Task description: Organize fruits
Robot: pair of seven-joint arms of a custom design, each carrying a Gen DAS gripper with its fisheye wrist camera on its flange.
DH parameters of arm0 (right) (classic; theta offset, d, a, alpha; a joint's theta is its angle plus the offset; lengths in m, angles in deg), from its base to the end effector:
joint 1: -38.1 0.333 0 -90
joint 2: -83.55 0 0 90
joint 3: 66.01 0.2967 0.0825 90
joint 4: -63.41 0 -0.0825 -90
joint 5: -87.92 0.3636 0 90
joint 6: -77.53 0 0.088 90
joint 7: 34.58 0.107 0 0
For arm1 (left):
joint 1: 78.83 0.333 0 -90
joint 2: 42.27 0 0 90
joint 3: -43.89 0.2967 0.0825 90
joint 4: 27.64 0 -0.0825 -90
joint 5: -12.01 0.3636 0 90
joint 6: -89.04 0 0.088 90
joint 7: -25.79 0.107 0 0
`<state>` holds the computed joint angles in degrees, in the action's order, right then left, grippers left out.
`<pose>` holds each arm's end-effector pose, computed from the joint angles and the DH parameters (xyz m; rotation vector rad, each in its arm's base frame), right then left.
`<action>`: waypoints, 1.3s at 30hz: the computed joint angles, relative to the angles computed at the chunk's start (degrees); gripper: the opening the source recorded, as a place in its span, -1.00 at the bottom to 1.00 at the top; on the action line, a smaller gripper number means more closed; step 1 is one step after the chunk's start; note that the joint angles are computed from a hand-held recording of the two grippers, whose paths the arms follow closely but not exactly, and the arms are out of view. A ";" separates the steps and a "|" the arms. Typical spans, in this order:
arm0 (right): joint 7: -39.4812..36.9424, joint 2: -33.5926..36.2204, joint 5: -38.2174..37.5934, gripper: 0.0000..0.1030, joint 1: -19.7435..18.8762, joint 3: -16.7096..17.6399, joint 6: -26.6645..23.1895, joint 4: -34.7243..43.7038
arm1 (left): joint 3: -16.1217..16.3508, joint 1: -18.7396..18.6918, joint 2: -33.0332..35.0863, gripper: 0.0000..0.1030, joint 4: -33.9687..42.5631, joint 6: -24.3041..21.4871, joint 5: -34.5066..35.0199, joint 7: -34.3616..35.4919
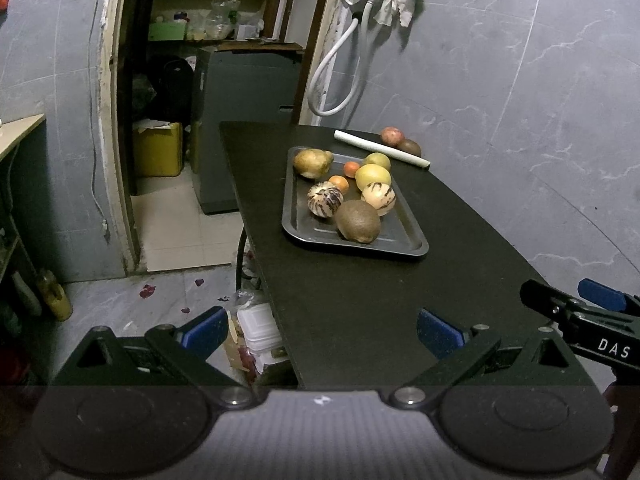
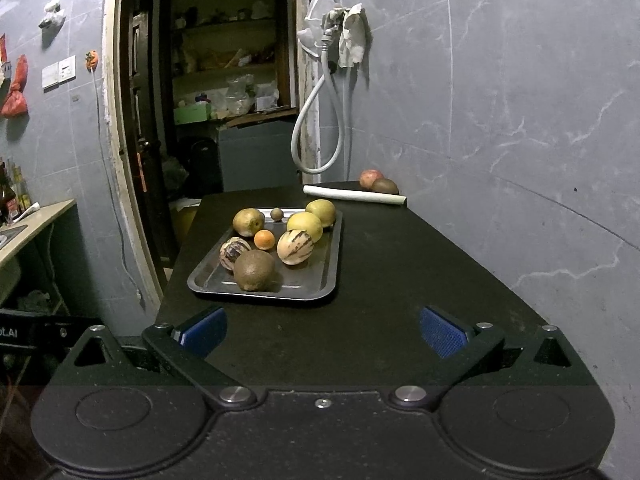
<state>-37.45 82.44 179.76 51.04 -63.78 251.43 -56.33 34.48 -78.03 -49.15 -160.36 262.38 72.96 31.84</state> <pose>0.5370 0.0669 0.4719 -1.7519 1.2301 -0.6941 0.4897 -0.1422 0.4506 -1.9651 1.4579 -0.9439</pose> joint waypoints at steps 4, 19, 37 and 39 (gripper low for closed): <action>-0.09 0.12 -0.18 0.99 -0.01 -0.04 -0.27 0.15 | 0.04 -0.01 -0.08 0.99 -0.10 0.07 -0.33 0.43; 0.36 0.04 -0.47 0.99 0.05 -0.01 -0.13 0.04 | -0.05 -0.03 -0.37 0.99 -0.40 -0.52 -1.61 1.54; 0.68 0.15 -0.76 0.99 0.09 0.01 -0.11 0.09 | -0.04 -0.49 0.01 0.99 -0.10 -0.85 -3.77 3.13; 1.14 0.11 -1.22 0.99 0.06 -0.01 -0.21 0.00 | -0.01 -0.53 0.01 0.99 -0.13 -0.83 -3.96 3.32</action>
<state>-36.31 82.55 178.53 51.10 -63.79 251.21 -56.33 34.47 -78.56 -49.15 -160.48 261.55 69.00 35.16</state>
